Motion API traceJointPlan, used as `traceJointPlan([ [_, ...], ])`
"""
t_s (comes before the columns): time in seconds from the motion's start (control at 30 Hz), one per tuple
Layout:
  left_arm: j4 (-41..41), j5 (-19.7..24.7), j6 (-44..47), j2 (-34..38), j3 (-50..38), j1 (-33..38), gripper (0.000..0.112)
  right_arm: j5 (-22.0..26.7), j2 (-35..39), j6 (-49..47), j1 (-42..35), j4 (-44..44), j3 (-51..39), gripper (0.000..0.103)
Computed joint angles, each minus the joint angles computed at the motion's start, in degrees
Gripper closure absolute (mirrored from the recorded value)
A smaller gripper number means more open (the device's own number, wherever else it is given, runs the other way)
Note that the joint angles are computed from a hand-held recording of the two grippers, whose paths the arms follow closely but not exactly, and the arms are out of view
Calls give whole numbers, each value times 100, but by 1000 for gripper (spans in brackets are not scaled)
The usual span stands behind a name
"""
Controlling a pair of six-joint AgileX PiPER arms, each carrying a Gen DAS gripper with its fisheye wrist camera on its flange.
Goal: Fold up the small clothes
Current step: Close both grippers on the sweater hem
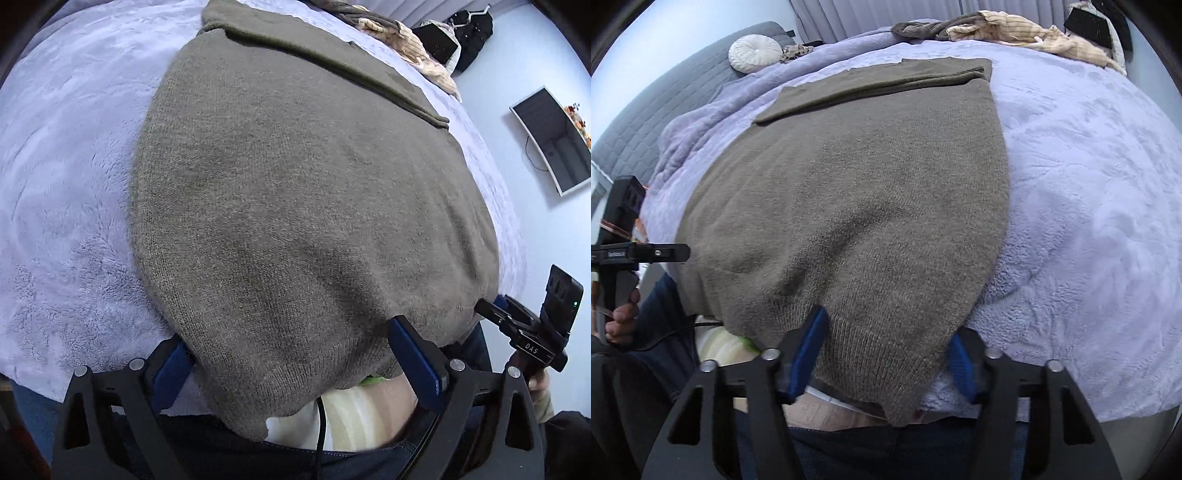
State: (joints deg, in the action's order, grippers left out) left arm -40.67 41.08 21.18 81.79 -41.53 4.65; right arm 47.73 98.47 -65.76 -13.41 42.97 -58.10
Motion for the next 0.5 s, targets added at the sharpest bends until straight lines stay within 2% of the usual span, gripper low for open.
traceJointPlan([
  [0.17, -51, 235, 228, -18, 114, 335, 12, 291, 96, -46, -192, 35, -86, 49],
  [0.3, -33, 47, 138, 268, -20, 122, 11, 584, 392, -267, -408, 417, -203, 41],
  [0.37, 203, -98, -171, 281, -98, -131, 15, 456, 354, -227, -260, 446, -174, 41],
  [0.4, 456, -168, -430, 163, -83, -237, 23, 329, 283, -212, -138, 410, -135, 43],
  [0.43, 621, -200, -600, 99, -100, -320, 46, 222, 202, -207, -40, 356, -85, 57],
  [0.47, 597, -93, -540, 33, -121, -284, 79, 241, 182, -176, -26, 318, -121, 71],
  [0.5, 447, 84, -341, 17, -152, -176, 94, 442, 223, -157, -89, 317, -222, 93],
])
